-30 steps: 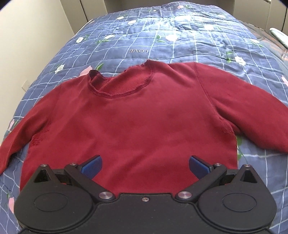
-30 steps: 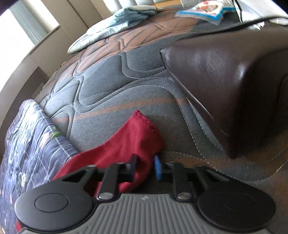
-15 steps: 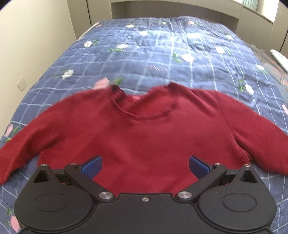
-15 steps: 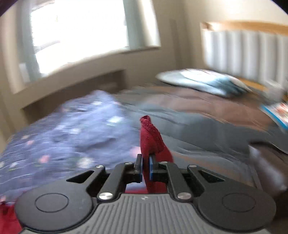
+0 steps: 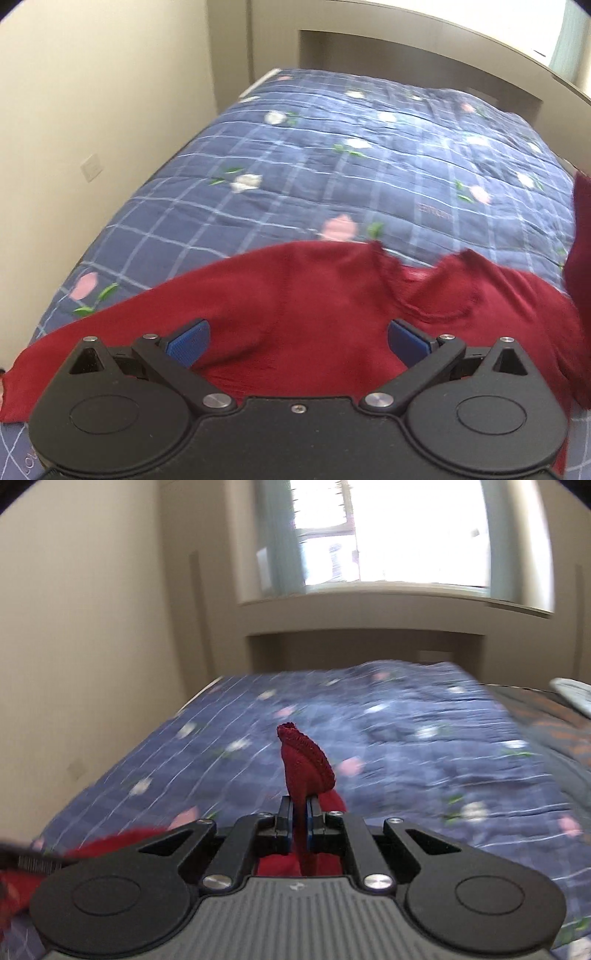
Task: Fold small clothes
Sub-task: 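Lift the cuff with the right gripper and fold the sleeve across the sweater body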
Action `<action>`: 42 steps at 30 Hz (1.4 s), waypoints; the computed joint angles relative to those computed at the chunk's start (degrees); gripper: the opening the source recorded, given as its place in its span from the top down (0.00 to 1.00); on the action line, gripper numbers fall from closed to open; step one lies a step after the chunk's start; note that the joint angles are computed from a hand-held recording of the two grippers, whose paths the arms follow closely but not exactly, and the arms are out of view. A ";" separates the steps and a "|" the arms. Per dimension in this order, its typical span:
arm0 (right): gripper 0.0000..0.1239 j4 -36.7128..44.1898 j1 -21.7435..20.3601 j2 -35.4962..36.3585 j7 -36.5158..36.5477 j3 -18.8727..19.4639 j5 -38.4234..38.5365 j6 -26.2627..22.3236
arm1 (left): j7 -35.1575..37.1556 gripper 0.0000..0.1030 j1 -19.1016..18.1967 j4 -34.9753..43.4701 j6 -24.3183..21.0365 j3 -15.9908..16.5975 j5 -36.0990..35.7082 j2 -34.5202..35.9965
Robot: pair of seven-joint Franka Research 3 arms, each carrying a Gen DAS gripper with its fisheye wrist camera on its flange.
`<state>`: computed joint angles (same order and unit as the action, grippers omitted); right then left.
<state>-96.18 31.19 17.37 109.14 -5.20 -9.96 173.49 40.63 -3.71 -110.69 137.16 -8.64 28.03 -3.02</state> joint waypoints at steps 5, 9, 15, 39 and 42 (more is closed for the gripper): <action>0.94 -0.35 3.69 1.91 -0.48 0.59 -2.59 -2.73 | -1.02 0.01 1.61 -3.78 1.56 1.27 -1.42 -2.25; 0.94 -3.85 6.22 0.95 1.49 0.31 -5.87 -3.80 | -0.09 0.01 2.56 -6.32 3.08 1.74 -3.12 -3.18; 0.88 -4.16 3.96 1.26 -2.31 4.38 -4.15 -8.02 | 1.38 0.01 3.04 -8.13 4.61 1.73 -4.86 -3.19; 0.17 -23.97 -1.59 -18.15 52.80 -0.79 -48.08 -32.59 | 4.29 0.01 -2.78 0.31 3.95 0.08 -2.74 10.22; 0.18 -23.57 -4.19 -17.02 52.92 0.73 -50.89 -28.31 | 2.37 0.00 -3.09 -1.48 5.69 0.45 -1.03 9.49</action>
